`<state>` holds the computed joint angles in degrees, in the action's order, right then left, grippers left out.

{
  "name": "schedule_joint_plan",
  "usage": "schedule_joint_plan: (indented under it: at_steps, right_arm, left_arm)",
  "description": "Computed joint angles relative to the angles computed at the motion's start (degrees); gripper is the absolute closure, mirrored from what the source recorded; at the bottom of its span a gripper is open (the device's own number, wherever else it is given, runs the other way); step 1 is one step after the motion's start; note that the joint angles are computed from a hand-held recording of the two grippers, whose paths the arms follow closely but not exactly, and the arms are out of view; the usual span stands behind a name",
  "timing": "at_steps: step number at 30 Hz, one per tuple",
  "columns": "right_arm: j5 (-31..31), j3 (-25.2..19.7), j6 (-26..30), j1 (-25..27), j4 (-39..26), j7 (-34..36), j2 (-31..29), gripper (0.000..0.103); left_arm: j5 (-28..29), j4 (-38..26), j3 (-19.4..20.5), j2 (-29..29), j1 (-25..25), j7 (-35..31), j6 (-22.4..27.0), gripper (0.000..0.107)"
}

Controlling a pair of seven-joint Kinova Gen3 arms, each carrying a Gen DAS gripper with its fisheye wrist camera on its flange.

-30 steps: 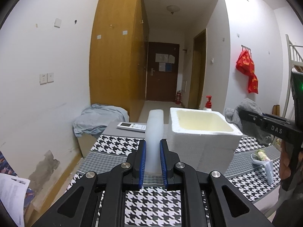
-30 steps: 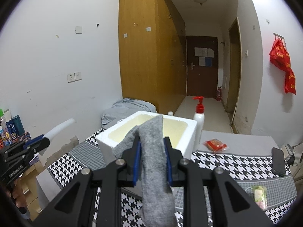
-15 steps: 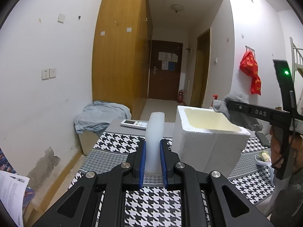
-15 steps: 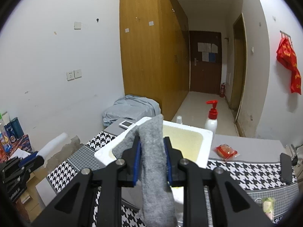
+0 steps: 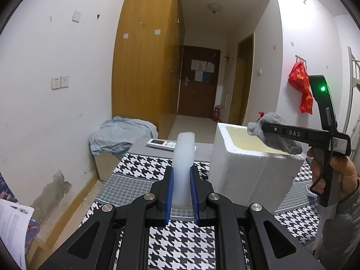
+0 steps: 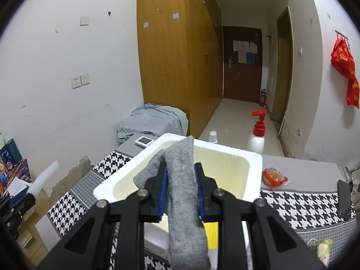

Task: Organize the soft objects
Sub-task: 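Open the right tool to drop the grey sock into the box, then move the left tool with the foam stick over the box opening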

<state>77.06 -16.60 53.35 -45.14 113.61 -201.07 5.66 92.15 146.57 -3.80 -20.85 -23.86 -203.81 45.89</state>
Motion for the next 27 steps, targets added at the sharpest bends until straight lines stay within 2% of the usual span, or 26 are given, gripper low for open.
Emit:
schedule_joint_plan:
  at_steps: [3, 5, 6, 7, 9, 10, 19, 23, 27]
  right_arm:
    - [-0.20, 0.29, -0.61, 0.34, -0.50, 0.57, 0.43, 0.076]
    - [-0.48, 0.48, -0.46, 0.35, -1.07, 1.02, 0.91, 0.071]
    - [-0.47, 0.62, -0.53, 0.37, -1.08, 0.94, 0.98, 0.064]
    - [-0.58, 0.72, -0.60, 0.37, -1.22, 1.12, 1.10, 0.050]
    - [-0.63, 0.92, -1.31, 0.48, -1.33, 1.69, 1.21, 0.032]
    - [-0.26, 0.93, -0.77, 0.25, -1.15, 0.89, 1.28, 0.030]
    - [3.04, -1.20, 0.59, -0.42, 2.79, -4.81, -2.16, 0.028]
    - [3.05, -2.51, 2.07, -0.87, 4.32, -6.29, -3.30, 0.020]
    - [3.42, -3.73, 3.42, -1.29, 6.16, -8.25, -4.75, 0.019]
  left_arm:
    - [0.15, -0.01, 0.16, -0.13, -0.02, 0.13, -0.21, 0.092]
    - [0.15, 0.03, 0.04, -0.31, -0.08, 0.15, -0.06, 0.092]
    - [0.26, 0.18, 0.05, -0.45, -0.15, 0.01, -0.05, 0.092]
    - [0.22, 0.27, -0.02, -0.56, -0.23, 0.03, 0.04, 0.092]
    - [0.09, 0.35, -0.07, -0.79, -0.39, 0.18, 0.12, 0.092]
    - [0.03, 0.42, -0.15, -0.96, -0.47, 0.24, 0.20, 0.092]
    - [-0.37, -0.09, 0.33, -2.81, -0.29, 1.25, 1.49, 0.092]
    - [0.22, -0.55, 1.10, -2.83, 0.40, 1.19, 1.83, 0.092]
    - [0.70, -1.16, 2.03, -2.65, 1.18, 1.50, 1.70, 0.092]
